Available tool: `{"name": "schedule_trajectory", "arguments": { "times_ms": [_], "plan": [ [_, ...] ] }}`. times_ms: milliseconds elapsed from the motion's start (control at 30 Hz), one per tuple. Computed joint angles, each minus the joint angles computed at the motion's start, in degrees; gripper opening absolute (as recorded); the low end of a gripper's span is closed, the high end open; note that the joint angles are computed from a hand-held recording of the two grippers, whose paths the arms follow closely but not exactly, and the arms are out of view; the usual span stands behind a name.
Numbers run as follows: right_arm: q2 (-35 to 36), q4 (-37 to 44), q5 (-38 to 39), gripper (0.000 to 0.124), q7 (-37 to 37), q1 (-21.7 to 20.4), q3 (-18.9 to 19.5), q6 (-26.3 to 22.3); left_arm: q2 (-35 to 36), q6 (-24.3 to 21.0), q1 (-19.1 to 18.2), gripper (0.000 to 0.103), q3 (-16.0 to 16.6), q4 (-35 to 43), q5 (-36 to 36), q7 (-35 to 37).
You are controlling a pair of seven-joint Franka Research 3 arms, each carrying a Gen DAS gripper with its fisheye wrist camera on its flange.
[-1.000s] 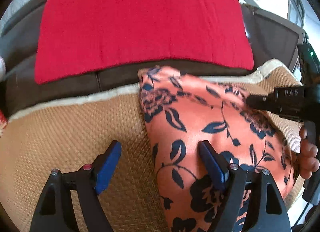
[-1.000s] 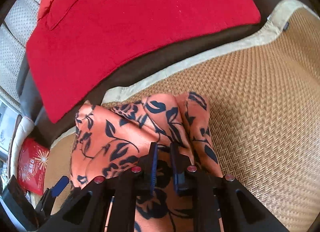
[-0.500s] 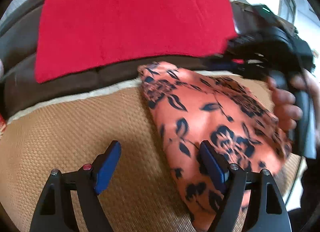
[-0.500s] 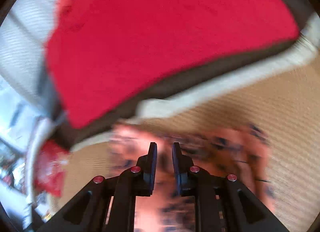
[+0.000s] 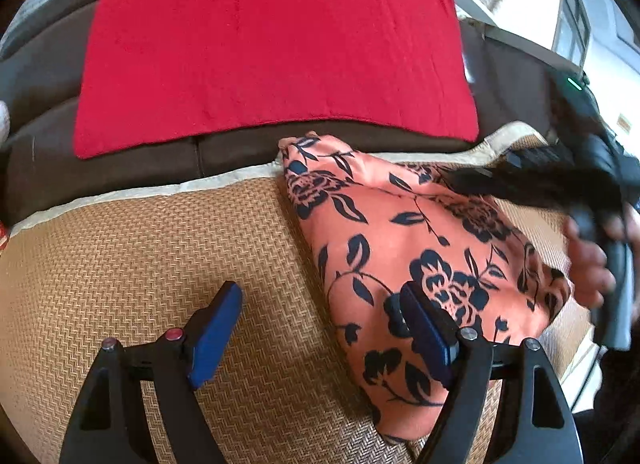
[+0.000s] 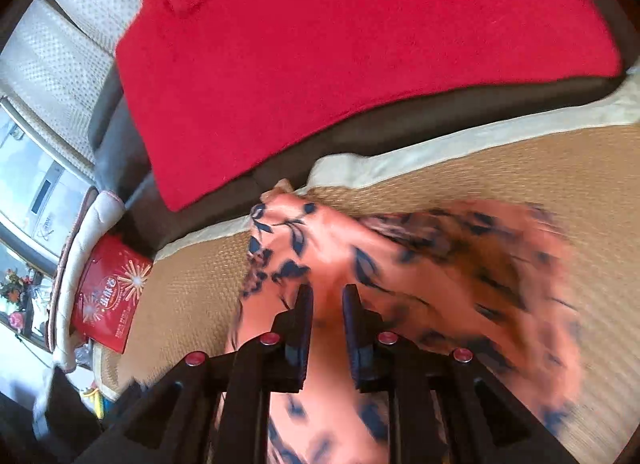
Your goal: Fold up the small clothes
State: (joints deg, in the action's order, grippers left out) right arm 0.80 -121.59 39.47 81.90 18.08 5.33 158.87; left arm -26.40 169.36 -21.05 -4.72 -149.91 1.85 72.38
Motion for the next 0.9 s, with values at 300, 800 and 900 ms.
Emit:
{"name": "schedule_trajectory", "arguments": {
  "times_ms": [300,800,900],
  "plan": [
    [-13.0,-15.3,5.4,0.031,0.4,0.1,-4.1,4.5,4.0,1.6,5.4,0.082,-5.2,2.9,5.4,-7.7],
    [-14.2,-16.8,17.0,0.077,-10.8,-0.7,-7.6,1.7,6.7,2.7,2.9,0.082,-3.5,4.3,6.8,-9.9],
    [-13.7,-16.5,18.1,0.077,-11.8,-1.2,-7.7,0.7,7.7,3.1,-2.4,0.082,1.1,4.6,1.2,-5.1]
  ]
}}
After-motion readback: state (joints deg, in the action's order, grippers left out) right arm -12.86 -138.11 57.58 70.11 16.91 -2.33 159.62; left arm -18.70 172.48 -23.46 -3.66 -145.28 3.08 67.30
